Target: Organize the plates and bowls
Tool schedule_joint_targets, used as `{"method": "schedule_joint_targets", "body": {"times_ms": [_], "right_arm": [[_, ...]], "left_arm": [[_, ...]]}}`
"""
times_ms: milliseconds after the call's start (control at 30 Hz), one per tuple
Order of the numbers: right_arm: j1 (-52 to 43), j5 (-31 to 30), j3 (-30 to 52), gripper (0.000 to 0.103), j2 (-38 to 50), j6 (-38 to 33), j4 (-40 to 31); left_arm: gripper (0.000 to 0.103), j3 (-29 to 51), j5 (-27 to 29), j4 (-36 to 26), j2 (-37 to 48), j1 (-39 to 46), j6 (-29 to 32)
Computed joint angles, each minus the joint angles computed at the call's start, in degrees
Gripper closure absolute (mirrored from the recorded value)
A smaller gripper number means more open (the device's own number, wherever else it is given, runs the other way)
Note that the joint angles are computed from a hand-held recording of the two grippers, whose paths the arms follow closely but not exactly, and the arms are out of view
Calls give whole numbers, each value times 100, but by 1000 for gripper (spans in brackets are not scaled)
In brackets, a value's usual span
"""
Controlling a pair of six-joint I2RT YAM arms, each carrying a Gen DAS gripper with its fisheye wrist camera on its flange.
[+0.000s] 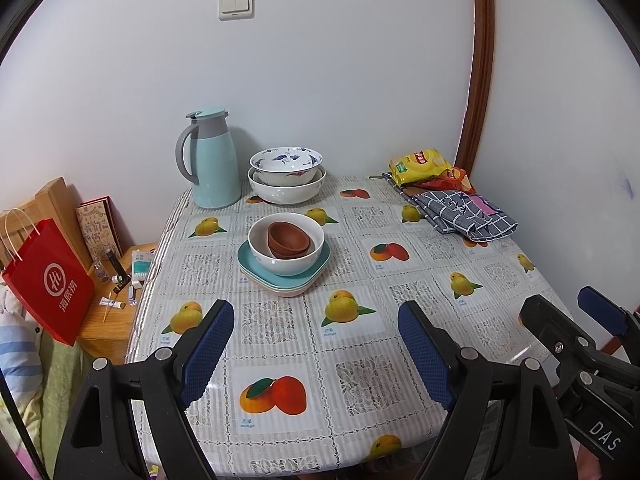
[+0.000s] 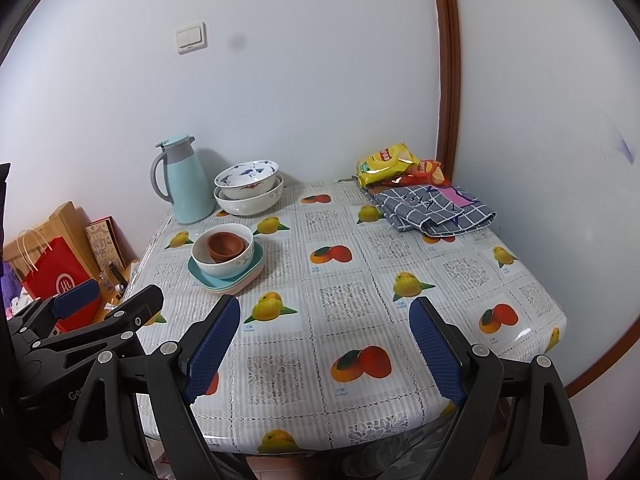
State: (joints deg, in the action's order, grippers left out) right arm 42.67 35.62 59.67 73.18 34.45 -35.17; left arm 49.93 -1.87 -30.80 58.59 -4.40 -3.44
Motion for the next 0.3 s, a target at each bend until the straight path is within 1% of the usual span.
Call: {"method": "schedule_joint_targets", "body": {"times_ms": [300], "right_arm": [[-136, -73, -27, 17, 57, -86, 110]], "left_arm": [[20, -53, 73, 215, 203, 88, 48]]}}
